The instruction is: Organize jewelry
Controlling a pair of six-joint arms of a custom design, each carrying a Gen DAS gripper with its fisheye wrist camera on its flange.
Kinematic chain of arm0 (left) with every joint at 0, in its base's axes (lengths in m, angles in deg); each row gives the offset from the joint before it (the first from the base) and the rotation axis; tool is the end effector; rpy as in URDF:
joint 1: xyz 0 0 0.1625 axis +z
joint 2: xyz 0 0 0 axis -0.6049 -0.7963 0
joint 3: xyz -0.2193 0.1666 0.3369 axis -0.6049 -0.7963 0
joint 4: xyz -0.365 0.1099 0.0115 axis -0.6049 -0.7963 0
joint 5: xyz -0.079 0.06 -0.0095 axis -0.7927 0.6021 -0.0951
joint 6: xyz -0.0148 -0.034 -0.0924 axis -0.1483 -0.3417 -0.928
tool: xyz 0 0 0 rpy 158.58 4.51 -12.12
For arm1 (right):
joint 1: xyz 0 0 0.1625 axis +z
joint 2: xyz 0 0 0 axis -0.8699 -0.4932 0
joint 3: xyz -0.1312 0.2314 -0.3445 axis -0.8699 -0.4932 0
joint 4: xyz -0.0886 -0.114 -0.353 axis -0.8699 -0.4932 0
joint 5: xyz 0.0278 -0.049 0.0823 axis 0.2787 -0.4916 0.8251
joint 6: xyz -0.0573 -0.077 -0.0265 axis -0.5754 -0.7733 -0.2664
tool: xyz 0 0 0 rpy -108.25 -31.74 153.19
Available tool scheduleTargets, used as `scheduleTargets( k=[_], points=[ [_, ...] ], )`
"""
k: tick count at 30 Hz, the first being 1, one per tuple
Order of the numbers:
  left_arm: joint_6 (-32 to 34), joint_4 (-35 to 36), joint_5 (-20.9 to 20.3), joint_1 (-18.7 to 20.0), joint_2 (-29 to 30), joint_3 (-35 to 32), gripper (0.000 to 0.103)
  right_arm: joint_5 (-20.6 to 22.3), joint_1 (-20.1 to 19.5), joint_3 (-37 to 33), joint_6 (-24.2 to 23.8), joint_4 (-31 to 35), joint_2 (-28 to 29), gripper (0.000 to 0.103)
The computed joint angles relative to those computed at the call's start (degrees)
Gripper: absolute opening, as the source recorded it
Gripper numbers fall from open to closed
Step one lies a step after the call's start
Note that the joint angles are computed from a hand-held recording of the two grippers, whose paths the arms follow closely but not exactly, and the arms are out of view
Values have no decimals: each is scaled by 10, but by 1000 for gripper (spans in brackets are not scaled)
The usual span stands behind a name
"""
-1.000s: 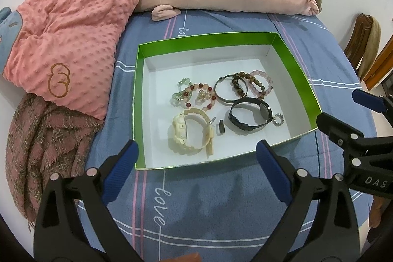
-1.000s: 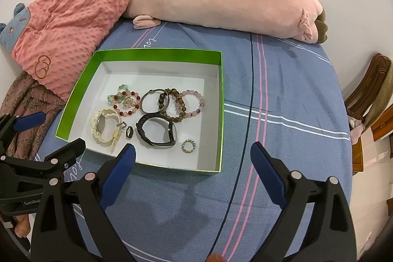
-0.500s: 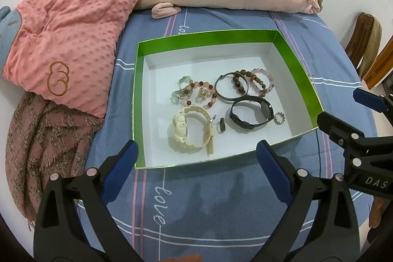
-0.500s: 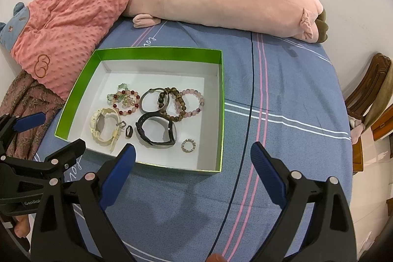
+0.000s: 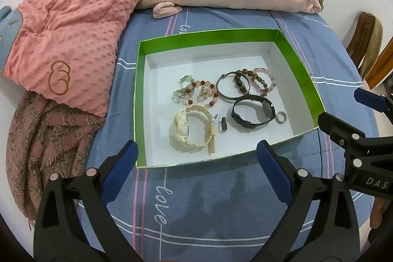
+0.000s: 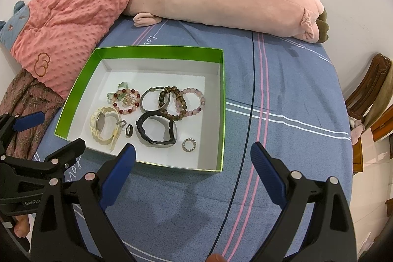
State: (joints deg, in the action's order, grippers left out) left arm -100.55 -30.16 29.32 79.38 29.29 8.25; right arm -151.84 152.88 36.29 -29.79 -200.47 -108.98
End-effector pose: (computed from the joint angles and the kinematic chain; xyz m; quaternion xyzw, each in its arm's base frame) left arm -0.4359 -0.6782 0.0292 0.1283 0.8907 -0.2133 0.3803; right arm 0.1072 -0.6854 0.3633 0.1769 -0.8935 0.2287 0.3436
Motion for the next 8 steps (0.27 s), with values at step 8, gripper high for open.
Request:
scheduleTargets(
  k=[8],
  points=[
    [-30, -15, 13, -5, -26, 45, 98, 20, -10, 18, 10, -45, -11, 102]
  ],
)
